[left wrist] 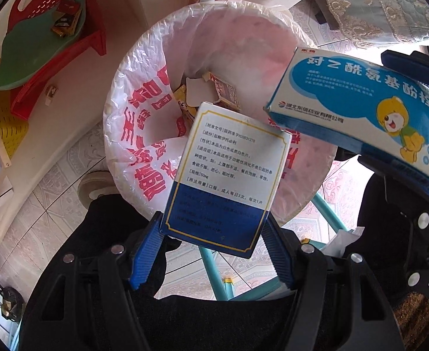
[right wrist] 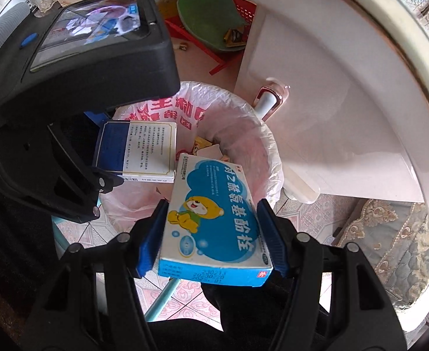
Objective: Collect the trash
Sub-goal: 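Carry both boxes over the trash bin with both tools, then open both tools to drop the boxes into the bin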
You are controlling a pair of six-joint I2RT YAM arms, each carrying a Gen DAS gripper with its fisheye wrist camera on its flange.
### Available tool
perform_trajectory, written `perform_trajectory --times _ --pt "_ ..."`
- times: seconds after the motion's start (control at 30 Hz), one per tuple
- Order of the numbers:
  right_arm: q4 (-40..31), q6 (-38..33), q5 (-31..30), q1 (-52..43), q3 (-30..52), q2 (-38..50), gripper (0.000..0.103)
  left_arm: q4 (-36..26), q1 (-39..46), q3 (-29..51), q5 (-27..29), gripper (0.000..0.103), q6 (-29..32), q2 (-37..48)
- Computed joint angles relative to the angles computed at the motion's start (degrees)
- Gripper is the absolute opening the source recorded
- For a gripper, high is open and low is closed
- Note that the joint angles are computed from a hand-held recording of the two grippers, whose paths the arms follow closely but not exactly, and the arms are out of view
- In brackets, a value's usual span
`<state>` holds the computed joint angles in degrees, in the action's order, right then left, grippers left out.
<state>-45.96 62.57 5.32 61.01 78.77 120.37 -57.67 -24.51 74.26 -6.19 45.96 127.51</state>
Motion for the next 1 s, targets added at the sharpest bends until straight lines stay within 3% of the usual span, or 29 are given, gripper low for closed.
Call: perform_trajectory --times 0.6,0.7,1.0 --pt "8.44 -0.72 -3.04 -1.78 -5.73 0.48 0.062 -0.69 -2.12 3.27 -2.48 0.068 -1.34 6.85" --pt "7.3 -1.07 -1.58 -1.09 -4.87 0.14 0.08 -0.25 -2.27 2.47 -2.56 0.075 -0.71 6.24" --pt "7.47 0.53 -2.14 -0.41 -4.8 -0.54 0.08 -0.55 -1.75 1.67 -2.53 0.077 -1.49 4.33"
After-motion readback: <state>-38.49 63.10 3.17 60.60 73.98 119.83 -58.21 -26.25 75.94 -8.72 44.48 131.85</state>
